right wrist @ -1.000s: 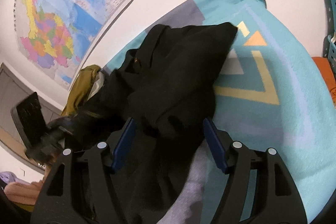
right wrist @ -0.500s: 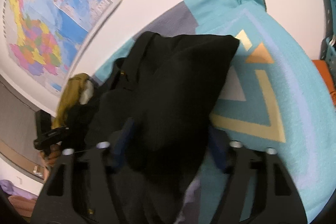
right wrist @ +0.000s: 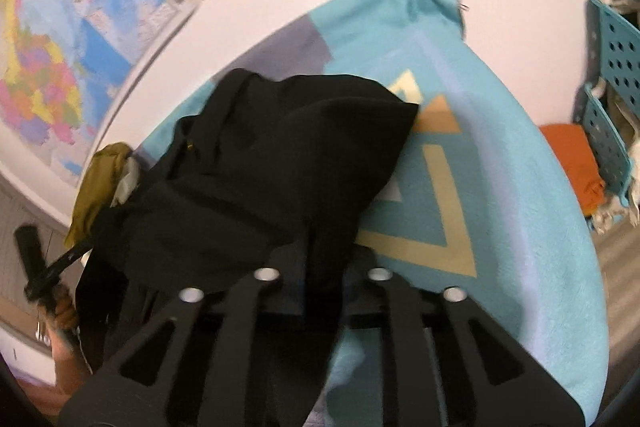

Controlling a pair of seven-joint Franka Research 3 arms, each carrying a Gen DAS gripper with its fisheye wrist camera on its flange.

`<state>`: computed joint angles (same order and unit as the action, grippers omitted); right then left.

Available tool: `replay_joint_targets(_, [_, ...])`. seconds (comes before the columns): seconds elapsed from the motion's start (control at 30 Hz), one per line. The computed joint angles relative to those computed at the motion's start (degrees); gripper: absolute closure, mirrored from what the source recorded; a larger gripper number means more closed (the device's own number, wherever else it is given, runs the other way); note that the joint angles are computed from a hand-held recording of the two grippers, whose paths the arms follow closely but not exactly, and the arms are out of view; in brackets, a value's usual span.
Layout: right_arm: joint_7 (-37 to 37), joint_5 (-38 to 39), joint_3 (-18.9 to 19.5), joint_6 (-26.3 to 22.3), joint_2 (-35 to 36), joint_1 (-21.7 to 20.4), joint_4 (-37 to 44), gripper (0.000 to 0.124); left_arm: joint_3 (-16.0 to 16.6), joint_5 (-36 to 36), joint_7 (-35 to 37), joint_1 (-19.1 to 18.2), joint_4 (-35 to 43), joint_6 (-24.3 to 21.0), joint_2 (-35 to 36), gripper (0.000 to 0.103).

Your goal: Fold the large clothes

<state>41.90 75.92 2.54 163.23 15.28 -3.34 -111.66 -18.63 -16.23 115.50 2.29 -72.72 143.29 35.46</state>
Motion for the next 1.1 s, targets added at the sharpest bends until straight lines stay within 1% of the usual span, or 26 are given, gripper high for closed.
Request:
replay_joint_targets(0.03, [1.96, -1.34, -0.28, 0.85, -0.38, 0.49, -0.37, 0.096, 1.15, 1.11, -0.24, 0.02, -2.67, 1.96, -1.95, 0.048])
replay_joint_targets(0.07, [4.21, -3.06, -0.51, 3.28, -0.89, 1.41, -0.95, 0.073, 1.91, 2.06, -0.58, 0.03, -4.14, 3.02, -3.07, 0.047])
replay_joint_targets(0.1, [4.97, -3.68, -0.36, 5.89, -1.55, 2.03, -1.61, 0.058, 2.73, 3.01, -0.76, 0.33, -6.85, 4.79, -4.86, 0.045])
replay_joint_targets(0.13, [2.95, -2.40, 0.48, 8.13, -2.57, 2.21, -2.10, 0.059, 3.17, 3.70, -0.90, 0.66, -8.67, 5.74, -6.04, 0.043])
replay_joint_targets(0.2, [-0.81, -2.51, 1.49, 10.35, -4.62, 3.25, -2.92, 0.059, 4.01, 5.17, -0.63, 1.53, -12.64, 7.32, -8.56, 0.042])
replay_joint_targets(0.27, [-3.46, -3.28, 2.13, 11.06, -5.71, 4.55, -2.91, 0.059, 4.09, 5.49, 0.58, 2.90, -16.01, 7.57, -10.66, 0.041])
replay_joint_targets(0.33, [-6.31, -4.83, 2.76, 8.35, -6.34, 5.94, -2.09, 0.059, 4.02, 5.28, 2.11, 3.92, -18.59, 7.25, -12.29, 0.040])
replay_joint_targets(0.43, [-7.21, -10.95, 3.28, 3.97, -5.50, 8.74, 0.00, 0.059, 4.01, 4.46, 4.55, 4.91, -22.81, 8.75, -14.24, 0.040])
replay_joint_targets(0.53, [-9.13, -14.93, 4.56, -4.64, -2.95, 10.37, 4.23, 0.059, 3.05, 1.41, 8.45, 6.30, -25.74, 8.43, -15.65, 0.040])
replay_joint_targets(0.6, [-9.21, -18.38, 5.18, -9.21, -1.09, 11.81, 6.85, 0.059, 3.95, 1.92, 8.80, 5.60, -26.87, 9.02, -15.98, 0.040])
replay_joint_targets(0.63, [-9.60, -20.51, 5.73, -12.26, 0.22, 12.65, 8.66, 0.059, 4.07, 1.84, 9.25, 5.53, -27.10, 9.23, -16.00, 0.040])
replay_joint_targets(0.67, [-10.04, -21.96, 6.20, -14.26, 1.18, 13.34, 9.94, 0.059, 3.87, 1.25, 10.13, 5.70, -27.20, 9.50, -15.94, 0.042])
replay_joint_targets(0.7, [-10.32, -24.08, 6.73, -16.36, 2.46, 14.40, 11.55, 0.057, 3.64, 0.65, 11.06, 5.87, -27.07, 9.87, -15.69, 0.058])
replay_joint_targets(0.73, [-10.49, -25.12, 7.14, -18.02, 3.36, 14.97, 12.75, 0.056, 3.14, -0.31, 12.55, 6.40, -26.50, 9.37, -15.38, 0.081])
replay_joint_targets(0.77, [-10.98, -25.66, 7.69, -19.96, 4.31, 15.35, 13.92, 0.056, 3.15, -0.75, 12.92, 6.49, -25.87, 8.74, -15.15, 0.090])
replay_joint_targets(0.83, [-12.11, -25.77, 8.88, -23.49, 6.17, 15.97, 16.38, 0.056, 2.55, -3.07, 14.26, 7.20, -24.05, 7.34, -14.69, 0.096])
replay_joint_targets(0.87, [-12.70, -25.73, 9.44, -25.60, 7.12, 16.23, 17.69, 0.055, 1.40, -5.93, 16.60, 8.51, -22.90, 6.31, -14.70, 0.096])
replay_joint_targets(0.9, [-13.44, -25.39, 10.08, -26.88, 8.10, 16.68, 18.94, 0.054, 1.29, -7.35, 17.32, 8.77, -21.93, 5.49, -14.74, 0.096])
replay_joint_targets(0.93, [-14.07, -25.07, 10.56, -27.49, 8.81, 17.21, 19.75, 0.051, 1.09, -9.06, 18.09, 9.21, -20.25, 3.67, -14.59, 0.097])
replay_joint_targets(0.97, [-14.05, -25.21, 10.73, -27.48, 9.83, 17.94, 21.01, 0.040, 0.97, -10.55, 18.97, 9.50, -18.39, 1.61, -14.33, 0.097])
replay_joint_targets(1.0, [-14.67, -24.64, 11.04, -26.61, 10.07, 18.35, 21.11, 0.033, 1.29, -11.07, 19.30, 9.24, -17.09, 0.24, -14.12, 0.097])
replay_joint_targets(1.03, [-16.16, -23.31, 11.74, -25.10, 10.45, 18.71, 21.18, 0.033, 1.57, -11.24, 19.63, 8.88, -15.27, -1.56, -13.67, 0.097])
replay_joint_targets(1.07, [-17.01, -22.53, 12.12, -23.24, 10.87, 19.32, 21.33, 0.037, 1.89, -11.29, 19.83, 8.49, -14.06, -2.86, -13.32, 0.097])
replay_joint_targets(1.1, [-16.86, -22.59, 12.12, -22.06, 11.48, 19.93, 21.91, 0.048, 2.50, -10.31, 18.85, 7.68, -11.46, -5.34, -12.28, 0.096])
